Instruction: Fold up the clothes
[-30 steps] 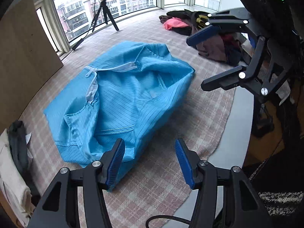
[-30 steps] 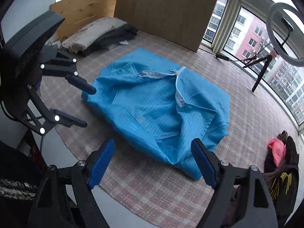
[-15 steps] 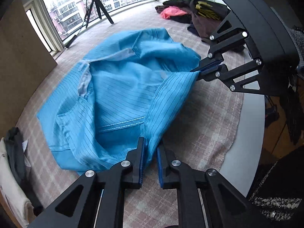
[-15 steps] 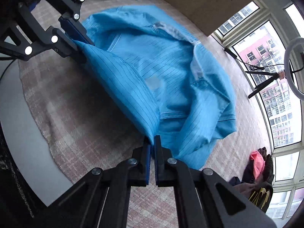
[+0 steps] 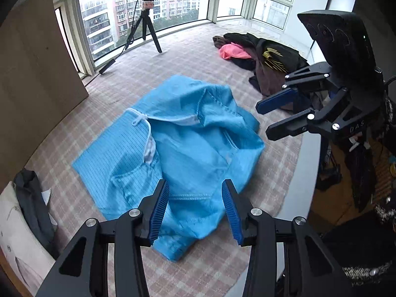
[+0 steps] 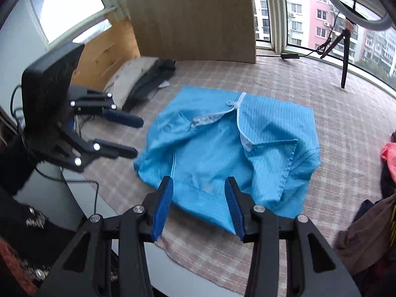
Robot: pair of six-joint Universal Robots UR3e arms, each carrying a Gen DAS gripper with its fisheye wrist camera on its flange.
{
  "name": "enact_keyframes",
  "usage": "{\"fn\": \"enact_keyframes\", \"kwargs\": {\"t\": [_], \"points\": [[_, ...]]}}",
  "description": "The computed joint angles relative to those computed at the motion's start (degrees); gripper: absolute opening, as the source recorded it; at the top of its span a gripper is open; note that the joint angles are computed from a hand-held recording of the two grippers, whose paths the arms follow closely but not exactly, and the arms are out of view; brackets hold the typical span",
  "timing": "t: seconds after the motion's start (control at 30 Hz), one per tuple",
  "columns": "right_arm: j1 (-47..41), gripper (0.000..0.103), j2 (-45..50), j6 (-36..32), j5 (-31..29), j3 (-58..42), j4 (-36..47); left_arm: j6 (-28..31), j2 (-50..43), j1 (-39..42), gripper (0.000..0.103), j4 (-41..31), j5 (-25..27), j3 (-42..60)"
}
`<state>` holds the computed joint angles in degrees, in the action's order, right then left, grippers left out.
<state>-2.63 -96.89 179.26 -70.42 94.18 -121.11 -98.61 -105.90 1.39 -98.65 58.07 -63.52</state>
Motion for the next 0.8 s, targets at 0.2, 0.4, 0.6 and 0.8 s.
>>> {"fn": "enact_keyframes", "kwargs": {"t": [0.2,0.4,0.6,0.8], "points": [[0.35,0.034,16.01,5.54,2.82,1.95,-6.86,-10.33,-11.19,-8.82,0.034,9.03,5.81,-1.19],[-4.98,0.036,-1.62,7.56,6.76,3.94,-1.26,-7.08,-8.24,-1.37,0.031,0.97,3.73,-0.7],[-17.09,0.096,-17.57,13.01,14.43,-2.48,-7.34,-6.22,-0.99,19.77,0.058,-17.35,-12.62,4.26],[-26.52,0.103,-19.44,22.14,24.5,3.71,-23.81,-16.97,3.7,35.66,0.058,-20.14,-17.56,-5.62]]}}
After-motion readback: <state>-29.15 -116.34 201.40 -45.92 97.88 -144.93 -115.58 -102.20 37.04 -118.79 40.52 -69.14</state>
